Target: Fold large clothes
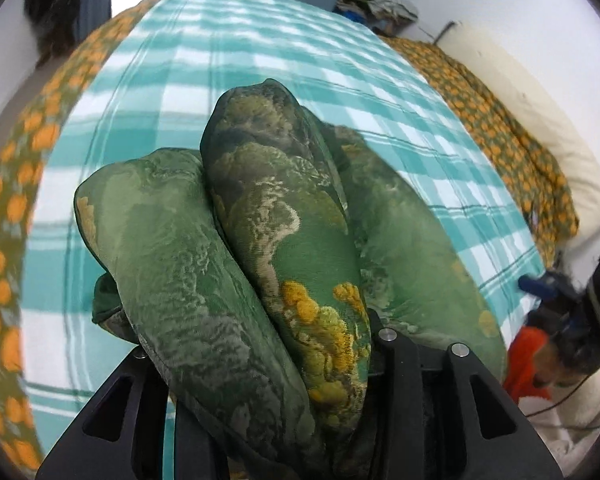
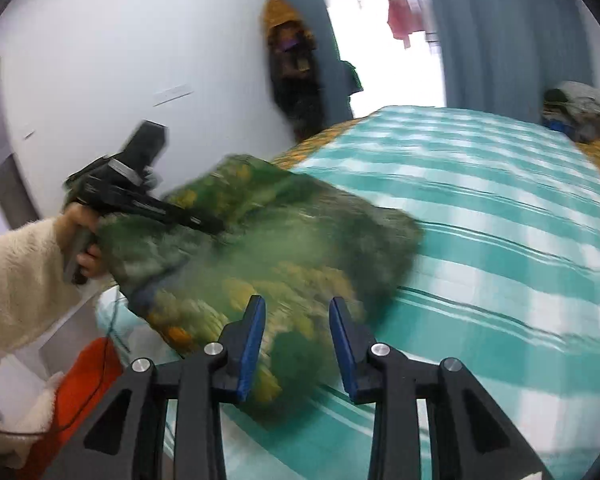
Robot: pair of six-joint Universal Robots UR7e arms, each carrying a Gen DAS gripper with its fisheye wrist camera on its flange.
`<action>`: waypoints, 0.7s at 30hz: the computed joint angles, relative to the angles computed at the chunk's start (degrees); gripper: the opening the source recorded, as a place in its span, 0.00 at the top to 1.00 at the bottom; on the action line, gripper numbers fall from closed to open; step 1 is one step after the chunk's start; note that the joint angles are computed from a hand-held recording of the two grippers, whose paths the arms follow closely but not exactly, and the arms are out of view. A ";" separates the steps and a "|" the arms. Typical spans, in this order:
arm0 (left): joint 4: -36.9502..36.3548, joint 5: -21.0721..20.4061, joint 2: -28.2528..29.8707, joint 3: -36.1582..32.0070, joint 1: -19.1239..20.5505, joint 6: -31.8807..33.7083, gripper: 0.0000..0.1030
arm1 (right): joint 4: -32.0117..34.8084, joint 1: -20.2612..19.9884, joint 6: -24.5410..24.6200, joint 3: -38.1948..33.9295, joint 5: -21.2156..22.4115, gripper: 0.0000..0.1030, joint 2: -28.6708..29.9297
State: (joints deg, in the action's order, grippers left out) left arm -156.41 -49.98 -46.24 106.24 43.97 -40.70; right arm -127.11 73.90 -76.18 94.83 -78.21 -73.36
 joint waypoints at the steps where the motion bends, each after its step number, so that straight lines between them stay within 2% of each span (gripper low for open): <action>1: -3.27 -0.91 0.01 1.66 0.75 -0.03 0.60 | -1.15 0.70 -0.57 0.86 -1.87 0.67 0.92; 2: -5.01 -1.36 -0.39 2.88 1.49 -0.32 0.58 | -3.62 1.48 -0.57 1.85 -5.38 0.67 2.61; 4: -9.94 -3.67 0.03 5.26 3.47 -1.80 0.46 | -4.53 1.42 0.61 1.55 -9.96 0.67 6.05; 6: -17.69 -7.50 1.22 7.42 5.54 -1.33 0.44 | -7.61 0.87 1.42 1.62 -14.55 0.70 8.93; 8: -23.65 -8.68 3.09 8.68 6.63 -0.77 0.44 | -8.94 0.07 1.75 1.84 -14.69 0.70 9.77; 11: -27.63 -9.70 4.27 8.80 7.40 -0.15 0.44 | -10.20 1.27 3.12 1.43 -17.00 0.70 10.54; 15: -30.02 -10.21 4.17 9.60 7.56 0.30 0.44 | -2.83 5.66 9.20 -3.57 -22.89 0.70 11.76; 18: -33.01 -10.17 4.45 10.87 7.62 0.68 0.44 | -0.02 9.42 13.66 -9.30 -18.68 0.70 14.08; 21: -33.47 -9.48 4.57 11.28 7.18 0.29 0.44 | 0.02 12.59 17.65 -15.78 -17.58 0.70 20.01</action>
